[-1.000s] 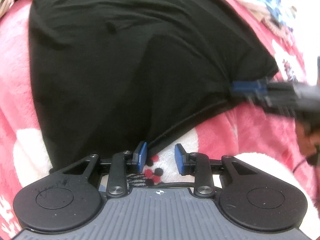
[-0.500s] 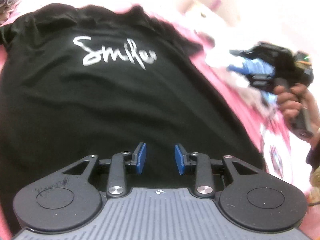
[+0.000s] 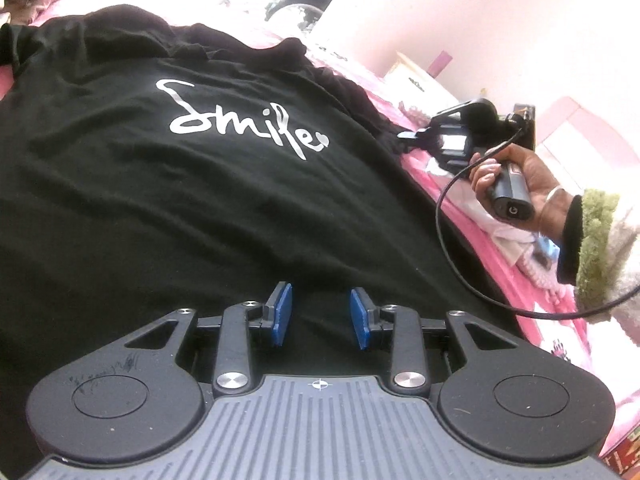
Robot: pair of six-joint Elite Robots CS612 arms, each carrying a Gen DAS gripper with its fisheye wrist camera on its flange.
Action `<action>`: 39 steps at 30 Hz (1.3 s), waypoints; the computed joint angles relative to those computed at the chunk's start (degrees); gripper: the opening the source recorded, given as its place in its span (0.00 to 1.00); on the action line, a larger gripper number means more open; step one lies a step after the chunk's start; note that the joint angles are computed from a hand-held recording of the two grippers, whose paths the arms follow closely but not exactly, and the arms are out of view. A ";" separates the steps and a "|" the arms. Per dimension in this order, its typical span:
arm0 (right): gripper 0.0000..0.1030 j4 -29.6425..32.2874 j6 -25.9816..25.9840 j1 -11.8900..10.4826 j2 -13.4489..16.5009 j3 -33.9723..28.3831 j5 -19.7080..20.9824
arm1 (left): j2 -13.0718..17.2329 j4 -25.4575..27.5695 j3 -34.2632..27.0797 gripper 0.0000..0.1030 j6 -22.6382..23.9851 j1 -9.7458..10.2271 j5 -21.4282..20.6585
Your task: Fold clothes
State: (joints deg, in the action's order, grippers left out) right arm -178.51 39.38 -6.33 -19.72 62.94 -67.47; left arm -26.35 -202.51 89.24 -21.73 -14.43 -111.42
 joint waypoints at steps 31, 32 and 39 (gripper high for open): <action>0.17 24.09 -51.81 -0.50 -15.71 19.27 -3.82 | -0.34 -0.23 0.79 0.31 4.81 -0.30 0.89; 0.17 22.41 -48.77 -1.00 -16.03 20.51 -4.75 | -0.34 -0.23 0.79 0.31 4.92 -0.32 0.95; 0.21 12.92 -36.50 -3.51 -19.98 28.51 -5.49 | -0.26 -0.26 0.72 0.31 5.51 -0.40 1.17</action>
State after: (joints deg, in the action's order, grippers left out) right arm -165.59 2.87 -9.84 -39.70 91.46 -72.96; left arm -26.60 -202.78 89.96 -16.22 -14.84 -110.26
